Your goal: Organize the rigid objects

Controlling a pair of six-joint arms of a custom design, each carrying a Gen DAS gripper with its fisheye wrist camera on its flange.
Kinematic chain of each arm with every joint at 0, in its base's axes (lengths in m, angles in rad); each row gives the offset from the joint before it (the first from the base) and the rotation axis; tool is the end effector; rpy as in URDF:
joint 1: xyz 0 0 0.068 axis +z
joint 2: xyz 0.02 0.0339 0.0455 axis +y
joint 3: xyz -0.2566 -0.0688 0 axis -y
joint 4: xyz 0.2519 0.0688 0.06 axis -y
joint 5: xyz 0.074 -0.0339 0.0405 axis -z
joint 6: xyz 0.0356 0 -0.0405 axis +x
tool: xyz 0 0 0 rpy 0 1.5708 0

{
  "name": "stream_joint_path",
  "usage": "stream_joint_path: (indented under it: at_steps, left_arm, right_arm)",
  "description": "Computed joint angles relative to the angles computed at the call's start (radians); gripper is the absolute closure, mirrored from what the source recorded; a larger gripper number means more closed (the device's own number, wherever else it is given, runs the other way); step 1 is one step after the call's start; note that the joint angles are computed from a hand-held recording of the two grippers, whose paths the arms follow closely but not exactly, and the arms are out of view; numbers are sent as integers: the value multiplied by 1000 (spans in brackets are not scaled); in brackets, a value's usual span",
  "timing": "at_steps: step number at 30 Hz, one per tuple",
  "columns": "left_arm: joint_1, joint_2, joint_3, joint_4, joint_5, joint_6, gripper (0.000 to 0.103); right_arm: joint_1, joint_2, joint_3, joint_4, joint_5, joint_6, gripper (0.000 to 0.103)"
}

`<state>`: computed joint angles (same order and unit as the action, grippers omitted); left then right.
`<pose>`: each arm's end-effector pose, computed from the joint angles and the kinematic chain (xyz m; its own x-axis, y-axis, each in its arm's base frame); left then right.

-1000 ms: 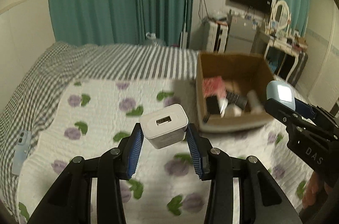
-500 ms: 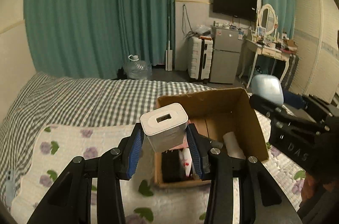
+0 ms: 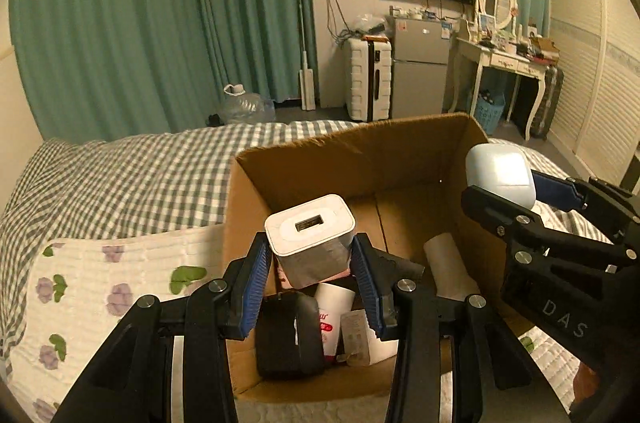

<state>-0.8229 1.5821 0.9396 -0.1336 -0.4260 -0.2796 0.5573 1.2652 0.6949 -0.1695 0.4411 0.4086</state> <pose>0.2396 -0.2367 0.1926 -0.5868 0.2630 -0.7658 0.3174 0.9448 0.0813 0.2335 0.1276 0.2011 -0.6087 0.0440 -0.7922 0.0340 0.9990 0.0293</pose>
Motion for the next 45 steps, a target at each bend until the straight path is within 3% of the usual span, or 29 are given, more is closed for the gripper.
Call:
stream_joint_path:
  at_steps: [16,17,19,21,27,30,36,42,45]
  left_arm:
    - [47,103,1,65,105,-15,58]
    - [52,100,-1,64,118,-20,58]
    - [63,90,-8,60,151,-34,58]
    - [63,65,-24,63,149,-44,49]
    - [42,-74,-65,17,137,-29,47]
    - [32,-189,-77,-49,142,-37,46]
    - [-6,-431,-74,-223,144,-70,43]
    - [-103,-674,-71,-408,33,-109,40]
    - [-168,-764,-71,-486,-53,-134,40]
  right_arm:
    - [-15,90,12,50,-31,5,49]
    - [-17,80,1,67,-45,7,46]
    - [-13,58,-16,92,-61,2,29]
    - [4,36,-22,96,-44,8,28]
    - [52,-95,-39,23,20,48,26]
    - [114,-205,-42,-77,86,92,26]
    - [329,-393,13,-374,318,284,21]
    - [650,-346,189,-818,572,714,21]
    - [828,-193,357,-1140,677,1033,16]
